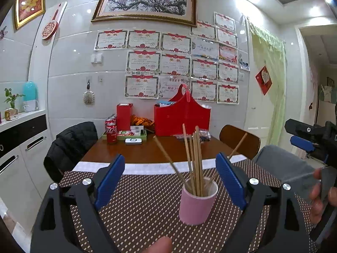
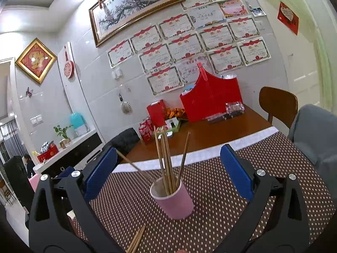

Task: Organize utensils
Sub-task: 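Move both open grippers back toward the remaining chopstick pile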

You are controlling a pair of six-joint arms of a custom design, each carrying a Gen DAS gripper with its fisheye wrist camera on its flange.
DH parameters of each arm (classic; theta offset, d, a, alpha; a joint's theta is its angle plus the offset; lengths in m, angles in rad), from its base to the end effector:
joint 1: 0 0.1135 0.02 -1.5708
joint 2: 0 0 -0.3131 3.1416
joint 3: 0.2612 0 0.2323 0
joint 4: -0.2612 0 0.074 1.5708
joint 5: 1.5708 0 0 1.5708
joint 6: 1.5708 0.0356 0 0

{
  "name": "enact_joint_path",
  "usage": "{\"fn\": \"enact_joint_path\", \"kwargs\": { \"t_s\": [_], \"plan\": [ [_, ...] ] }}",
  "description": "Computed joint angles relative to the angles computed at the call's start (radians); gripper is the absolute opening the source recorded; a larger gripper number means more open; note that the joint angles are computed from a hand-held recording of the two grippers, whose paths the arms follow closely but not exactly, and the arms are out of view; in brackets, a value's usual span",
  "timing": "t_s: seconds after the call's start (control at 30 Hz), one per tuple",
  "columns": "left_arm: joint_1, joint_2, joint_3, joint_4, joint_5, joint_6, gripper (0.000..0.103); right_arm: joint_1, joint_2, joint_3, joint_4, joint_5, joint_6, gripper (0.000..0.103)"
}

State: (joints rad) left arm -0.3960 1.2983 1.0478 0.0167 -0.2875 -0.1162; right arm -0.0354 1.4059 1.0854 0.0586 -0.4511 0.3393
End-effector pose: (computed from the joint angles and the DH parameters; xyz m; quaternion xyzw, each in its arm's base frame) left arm 0.2560 -0.0961 0.3925 0.0204 0.7815 -0.0466 0.6219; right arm 0.3033 0.0048 0.3811 0.0103 0.7851 0.2652 0.5596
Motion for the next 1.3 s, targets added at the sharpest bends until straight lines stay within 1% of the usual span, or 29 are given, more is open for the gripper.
{"fn": "enact_joint_path", "kwargs": {
  "t_s": [0.17,0.23,0.6,0.77,1.03,1.2,1.3],
  "plan": [
    [-0.016,-0.051,-0.044,-0.028,-0.03,0.01,0.091,-0.012,-0.035,-0.04,-0.037,-0.011,-0.003,0.097],
    [-0.021,-0.063,-0.057,-0.035,-0.046,0.015,0.091,-0.016,-0.044,-0.061,-0.052,-0.019,-0.004,0.097],
    [-0.032,-0.115,-0.124,-0.072,-0.057,0.011,0.091,-0.014,-0.076,-0.158,-0.1,-0.023,-0.028,0.097],
    [-0.018,-0.135,-0.163,-0.099,-0.052,0.004,0.091,0.0,-0.077,-0.179,-0.119,-0.019,-0.039,0.097],
    [0.041,-0.169,-0.211,-0.158,-0.018,-0.01,0.091,0.033,-0.077,-0.192,-0.145,-0.01,-0.049,0.097],
    [0.07,-0.189,-0.243,-0.164,0.008,-0.008,0.091,0.056,-0.074,-0.203,-0.149,0.005,-0.051,0.097],
    [0.07,-0.182,-0.257,-0.172,0.005,-0.006,0.091,0.067,-0.062,-0.202,-0.16,0.006,-0.055,0.097]
  ]
}}
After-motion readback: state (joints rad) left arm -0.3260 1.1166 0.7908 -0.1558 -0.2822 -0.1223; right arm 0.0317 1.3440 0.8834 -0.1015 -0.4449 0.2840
